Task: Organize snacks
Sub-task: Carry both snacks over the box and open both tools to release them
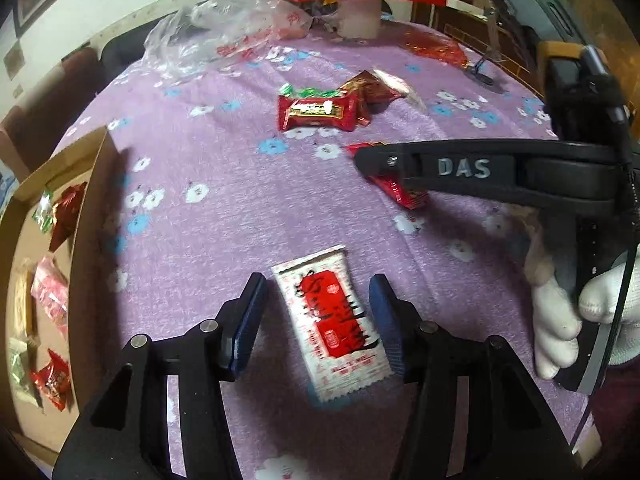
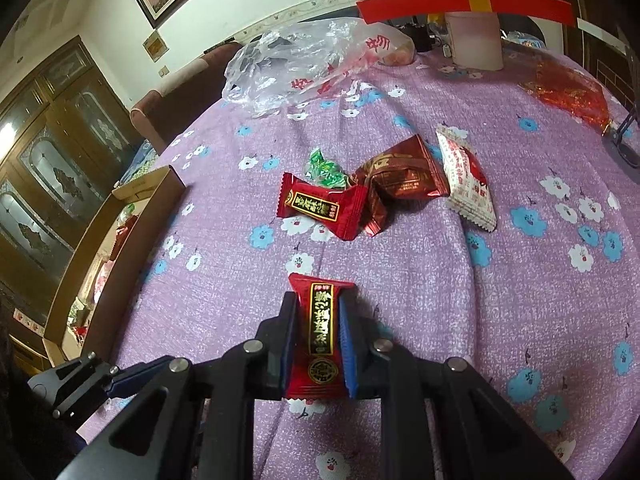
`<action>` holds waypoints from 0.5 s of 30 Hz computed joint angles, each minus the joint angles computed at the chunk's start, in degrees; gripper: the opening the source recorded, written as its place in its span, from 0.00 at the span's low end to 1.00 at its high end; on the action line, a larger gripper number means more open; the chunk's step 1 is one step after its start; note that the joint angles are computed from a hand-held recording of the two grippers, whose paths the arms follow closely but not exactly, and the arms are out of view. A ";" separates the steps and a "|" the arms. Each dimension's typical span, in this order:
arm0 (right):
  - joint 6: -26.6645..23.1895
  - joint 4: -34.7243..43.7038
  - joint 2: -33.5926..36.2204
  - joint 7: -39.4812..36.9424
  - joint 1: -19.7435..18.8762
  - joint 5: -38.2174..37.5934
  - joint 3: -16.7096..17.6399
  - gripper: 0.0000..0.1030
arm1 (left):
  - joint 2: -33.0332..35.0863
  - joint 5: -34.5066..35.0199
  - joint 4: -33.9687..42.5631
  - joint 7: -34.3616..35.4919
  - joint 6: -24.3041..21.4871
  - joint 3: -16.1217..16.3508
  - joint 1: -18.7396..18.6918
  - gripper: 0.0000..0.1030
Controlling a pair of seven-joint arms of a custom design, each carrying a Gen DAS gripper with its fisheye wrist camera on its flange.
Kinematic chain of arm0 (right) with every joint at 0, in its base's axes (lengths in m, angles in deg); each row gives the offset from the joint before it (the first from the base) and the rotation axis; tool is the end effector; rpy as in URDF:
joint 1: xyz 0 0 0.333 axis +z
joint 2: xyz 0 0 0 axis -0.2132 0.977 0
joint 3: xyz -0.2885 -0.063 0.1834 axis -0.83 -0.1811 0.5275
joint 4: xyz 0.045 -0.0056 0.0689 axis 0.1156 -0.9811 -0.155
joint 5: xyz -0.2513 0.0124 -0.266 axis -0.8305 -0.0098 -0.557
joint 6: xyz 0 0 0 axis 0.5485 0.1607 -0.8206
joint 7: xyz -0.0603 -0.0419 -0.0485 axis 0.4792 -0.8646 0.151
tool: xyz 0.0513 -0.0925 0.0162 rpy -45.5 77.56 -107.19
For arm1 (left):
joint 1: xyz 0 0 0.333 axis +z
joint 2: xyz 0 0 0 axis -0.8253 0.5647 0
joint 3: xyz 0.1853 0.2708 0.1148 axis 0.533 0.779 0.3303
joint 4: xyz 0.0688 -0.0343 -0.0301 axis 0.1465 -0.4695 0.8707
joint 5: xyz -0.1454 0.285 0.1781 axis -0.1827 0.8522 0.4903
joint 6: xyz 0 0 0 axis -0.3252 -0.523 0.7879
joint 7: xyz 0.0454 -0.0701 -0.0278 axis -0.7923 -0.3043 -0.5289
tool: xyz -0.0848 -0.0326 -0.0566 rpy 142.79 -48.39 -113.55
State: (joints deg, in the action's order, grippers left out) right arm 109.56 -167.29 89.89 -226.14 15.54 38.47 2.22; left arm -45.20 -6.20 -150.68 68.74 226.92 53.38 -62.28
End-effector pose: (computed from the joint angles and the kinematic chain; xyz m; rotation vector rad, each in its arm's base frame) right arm 0.6259 0.2974 0.3581 -1.3628 2.0133 -0.4508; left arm 0.6344 -0.1916 0.3701 -0.9425 2.6519 -0.8208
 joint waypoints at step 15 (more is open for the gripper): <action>-2.94 0.96 -0.75 5.49 3.44 -7.13 -2.38 0.21 | -0.83 -11.90 4.71 1.77 -13.38 -0.83 7.82 0.30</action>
